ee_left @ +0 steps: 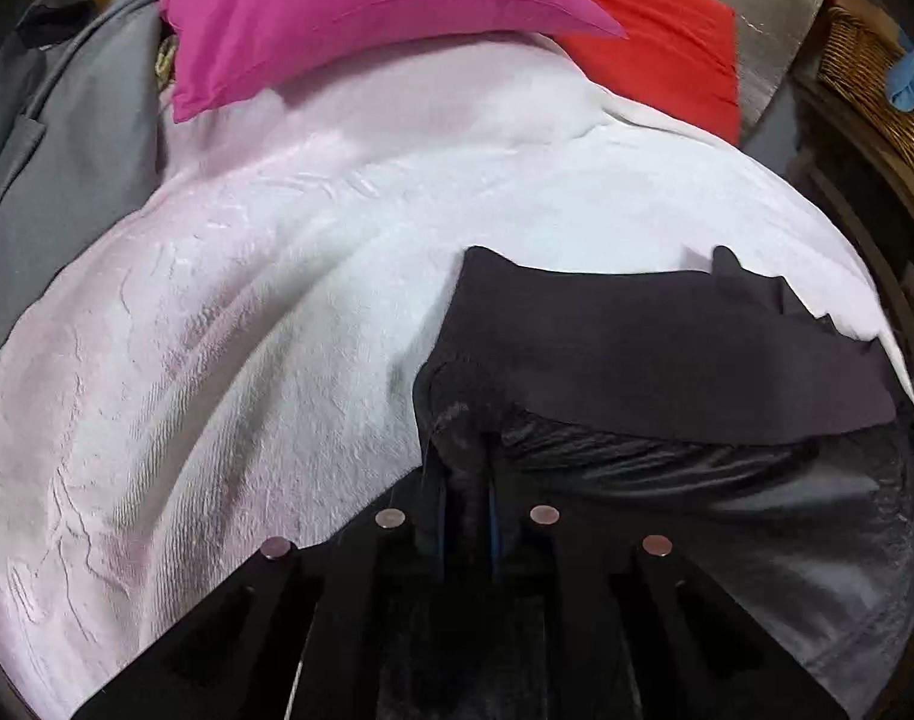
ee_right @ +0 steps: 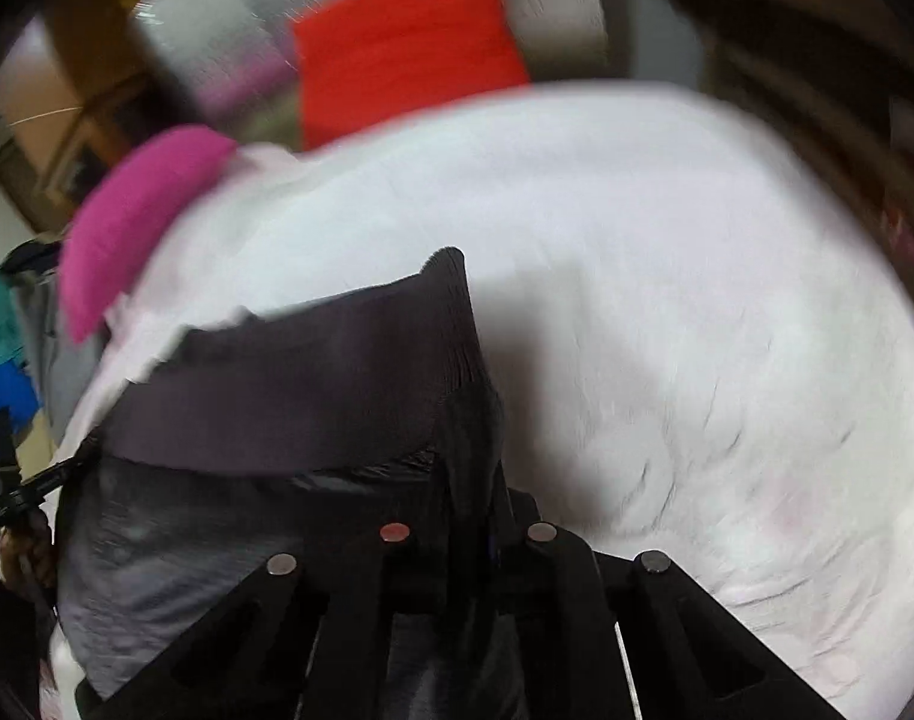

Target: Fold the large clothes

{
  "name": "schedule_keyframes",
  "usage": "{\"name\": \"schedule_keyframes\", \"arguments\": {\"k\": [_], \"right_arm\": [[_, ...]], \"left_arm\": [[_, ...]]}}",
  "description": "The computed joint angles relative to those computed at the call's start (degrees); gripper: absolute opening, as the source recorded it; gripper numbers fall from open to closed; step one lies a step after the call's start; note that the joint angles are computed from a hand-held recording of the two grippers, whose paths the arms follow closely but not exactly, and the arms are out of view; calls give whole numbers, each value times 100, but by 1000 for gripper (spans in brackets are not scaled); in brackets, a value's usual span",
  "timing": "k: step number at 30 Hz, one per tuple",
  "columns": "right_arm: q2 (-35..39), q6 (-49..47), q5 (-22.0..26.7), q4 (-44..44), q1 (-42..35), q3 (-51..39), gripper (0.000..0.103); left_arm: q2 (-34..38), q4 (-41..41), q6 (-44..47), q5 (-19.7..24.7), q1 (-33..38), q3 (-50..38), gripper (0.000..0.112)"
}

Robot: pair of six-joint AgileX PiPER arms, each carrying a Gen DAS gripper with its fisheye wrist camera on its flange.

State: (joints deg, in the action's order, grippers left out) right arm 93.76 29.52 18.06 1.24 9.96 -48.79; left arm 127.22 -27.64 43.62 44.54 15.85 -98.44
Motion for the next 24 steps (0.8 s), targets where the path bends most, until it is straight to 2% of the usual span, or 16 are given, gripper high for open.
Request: {"name": "schedule_keyframes", "arguments": {"k": [2,3,5,6,7,8,9,11,13,16,18,20,22,23,24], "right_arm": [[-77,440,-89,-210,14,117,9],[-175,635,-39,-282,1,147,12],[-291,1528,118,-960,203,57,23],[-504,2101,403,-1464,380,33,34],[-719,2674,603,-1992,578,71,52],[-1072,3247,929,-2555,863,133,64],[-1306,3820,1289,-3079,1199,115,74],[-1809,4816,1834,-3861,1975,249,74],[-2052,5547,2343,-4304,2823,187,74],[-1886,6834,3112,-5082,4303,101,74],[-1530,7402,3461,-5338,4990,-6,74],[-1052,7653,3615,-5424,5314,-172,75],[-559,7637,3581,-5419,5317,-286,75],[-275,7493,3672,-5262,5269,-379,75],[-33,7369,3534,-5028,5078,-362,75]], "left_arm": [[-180,322,-112,-265,-119,241,17],[-246,501,-256,-334,-178,294,18],[-602,566,-230,-506,-191,632,25],[-852,484,-89,-628,-163,902,28],[-1074,506,-57,-766,-160,1115,41],[-1391,414,122,-984,-135,1449,57],[-1772,98,523,-1259,-63,1890,62],[-2498,-818,1568,-1609,127,2731,64],[-3105,-1599,2494,-1618,295,3442,65],[-3886,-2692,3709,-1603,444,4544,66],[-4258,-3367,4496,-1695,434,5224,66],[-4380,-3747,4858,-1950,260,5710,66],[-4245,-3884,4917,-2498,-119,5988,66],[-3997,-3842,4823,-2908,-348,6045,67],[-3780,-4029,4958,-3089,-453,6054,69]]}}
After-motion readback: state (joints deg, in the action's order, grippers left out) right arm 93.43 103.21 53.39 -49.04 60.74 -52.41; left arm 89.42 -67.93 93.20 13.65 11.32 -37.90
